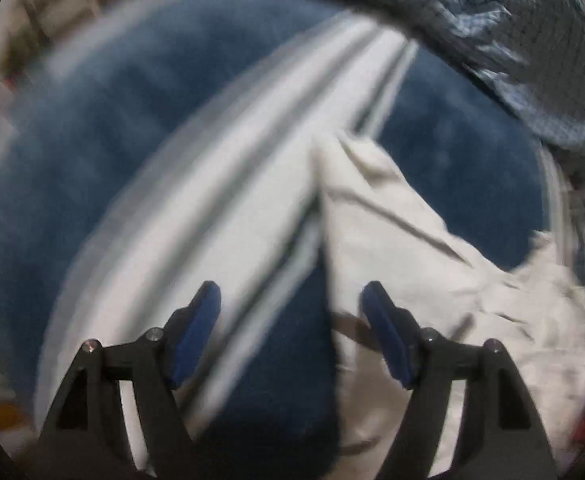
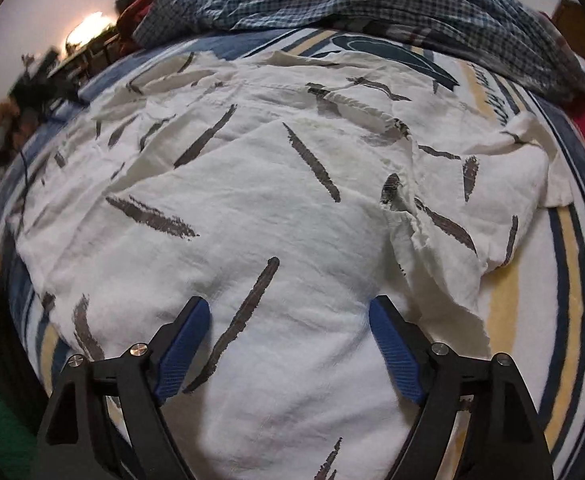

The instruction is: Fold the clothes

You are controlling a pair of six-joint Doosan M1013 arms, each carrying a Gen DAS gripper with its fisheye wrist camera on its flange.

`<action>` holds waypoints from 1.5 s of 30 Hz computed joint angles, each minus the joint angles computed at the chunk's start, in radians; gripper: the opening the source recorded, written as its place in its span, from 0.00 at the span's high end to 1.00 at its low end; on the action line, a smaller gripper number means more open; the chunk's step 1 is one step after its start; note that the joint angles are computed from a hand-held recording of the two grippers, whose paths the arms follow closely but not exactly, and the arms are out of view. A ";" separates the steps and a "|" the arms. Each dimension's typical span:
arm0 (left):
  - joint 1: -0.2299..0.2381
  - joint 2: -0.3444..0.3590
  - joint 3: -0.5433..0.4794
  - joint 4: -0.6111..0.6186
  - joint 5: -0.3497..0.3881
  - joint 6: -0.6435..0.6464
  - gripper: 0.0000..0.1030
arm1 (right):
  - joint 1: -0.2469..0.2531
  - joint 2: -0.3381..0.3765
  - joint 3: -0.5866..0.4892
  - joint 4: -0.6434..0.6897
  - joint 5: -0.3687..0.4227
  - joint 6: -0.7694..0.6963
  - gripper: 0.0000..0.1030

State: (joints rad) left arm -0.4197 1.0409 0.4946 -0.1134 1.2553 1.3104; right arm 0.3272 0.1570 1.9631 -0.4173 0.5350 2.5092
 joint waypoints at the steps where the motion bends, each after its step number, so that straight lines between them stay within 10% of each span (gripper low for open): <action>1: 0.002 -0.008 0.022 -0.024 -0.027 0.007 0.31 | -0.002 -0.001 0.003 0.004 -0.008 0.001 0.18; 4: 0.005 -0.011 0.027 -0.106 -0.045 0.059 0.96 | -0.005 0.002 0.002 0.008 -0.014 0.004 0.16; 5: 0.004 -0.014 0.027 -0.111 -0.053 0.061 0.97 | -0.004 0.004 0.000 0.008 -0.011 0.006 0.16; 10: -0.022 -0.095 0.106 -0.063 -0.177 0.110 0.98 | -0.005 0.006 -0.002 0.004 -0.012 0.025 0.14; 15: -0.172 -0.239 0.307 0.275 -0.366 0.342 0.98 | -0.008 0.001 0.006 0.008 -0.030 0.012 0.14; 20: -0.276 -0.322 0.523 0.381 -0.421 0.481 0.68 | -0.005 0.003 0.003 0.001 -0.027 0.033 0.12; 25: -0.199 -0.385 0.596 0.257 -0.445 0.366 0.44 | -0.008 0.001 -0.001 0.030 -0.018 -0.002 0.12; 30: -0.097 -0.299 0.434 0.092 -0.258 0.250 0.59 | -0.015 0.003 -0.009 0.077 -0.011 -0.026 0.12; 36: -0.089 -0.243 0.401 -0.040 -0.252 0.290 0.51 | -0.054 -0.016 -0.082 0.126 -0.123 -0.056 0.12; 41: -0.097 -0.294 0.536 -0.261 -0.381 0.587 0.56 | -0.087 0.084 -0.260 0.370 -0.073 -0.363 0.12; 45: -0.115 -0.342 0.638 -0.380 -0.326 0.916 0.53 | -0.104 0.162 -0.378 0.580 -0.010 -0.586 0.12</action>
